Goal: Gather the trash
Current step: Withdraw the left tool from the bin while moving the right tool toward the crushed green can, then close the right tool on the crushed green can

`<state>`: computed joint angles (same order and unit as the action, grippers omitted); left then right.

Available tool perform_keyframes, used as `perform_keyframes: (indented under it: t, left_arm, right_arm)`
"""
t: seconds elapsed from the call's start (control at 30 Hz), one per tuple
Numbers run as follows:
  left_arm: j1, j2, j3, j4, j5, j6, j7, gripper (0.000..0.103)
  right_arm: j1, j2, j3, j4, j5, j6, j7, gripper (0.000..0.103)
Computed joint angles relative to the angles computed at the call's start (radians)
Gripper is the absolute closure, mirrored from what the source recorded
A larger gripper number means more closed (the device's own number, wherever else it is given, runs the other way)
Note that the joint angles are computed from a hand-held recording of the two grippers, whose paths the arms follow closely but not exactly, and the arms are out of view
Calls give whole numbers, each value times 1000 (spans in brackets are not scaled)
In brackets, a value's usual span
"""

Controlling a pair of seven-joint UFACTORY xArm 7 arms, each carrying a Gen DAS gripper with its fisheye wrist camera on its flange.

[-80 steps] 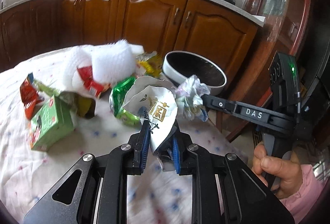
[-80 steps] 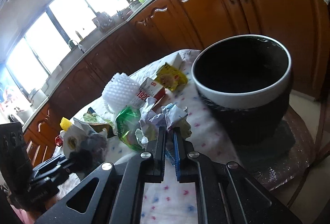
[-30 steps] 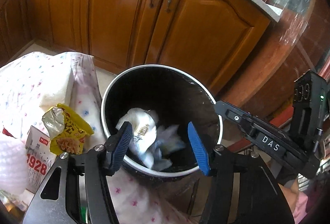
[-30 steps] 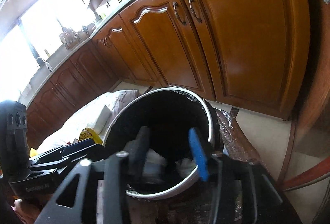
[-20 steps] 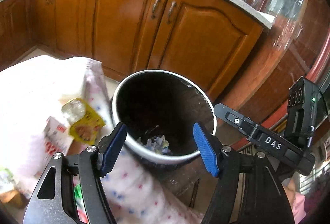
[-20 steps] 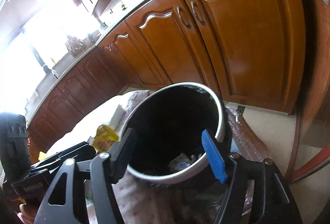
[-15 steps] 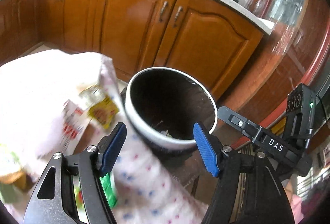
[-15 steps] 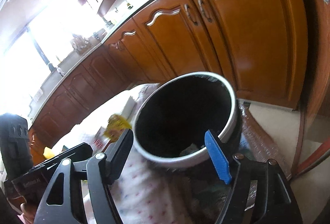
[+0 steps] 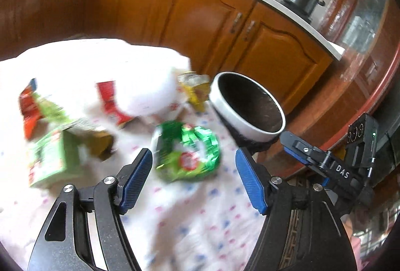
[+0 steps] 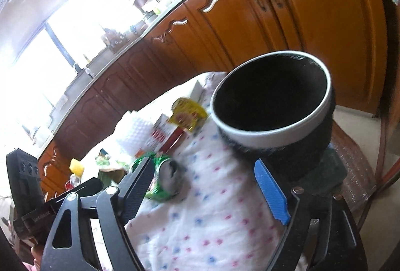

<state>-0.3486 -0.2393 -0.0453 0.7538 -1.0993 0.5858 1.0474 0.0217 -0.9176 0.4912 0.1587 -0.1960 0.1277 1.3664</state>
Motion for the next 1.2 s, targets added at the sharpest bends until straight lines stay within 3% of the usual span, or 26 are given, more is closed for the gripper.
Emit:
perform_keyframes:
  t: [0.37, 0.53, 0.67, 1.07, 1.2]
  left_arm:
    - [89, -54, 86, -79, -6, -12, 23, 30]
    - [121, -37, 94, -84, -6, -64, -5, 22]
    - [142, 10, 95, -52, 25, -62, -60, 15]
    - [163, 138, 41, 37, 62, -113, -152, 12]
    - [183, 185, 26, 73, 58, -104, -166, 12]
  right_arm:
    - [-61, 173, 138, 106, -23, -82, 52, 19]
    - [-113, 221, 193, 140, -39, -103, 60, 19]
    - [-158, 264, 219, 164, -50, -117, 58, 19]
    - [-307, 381, 316, 239, -68, -167, 22, 20]
    - [-346, 427, 337, 259, -73, -168, -1, 32]
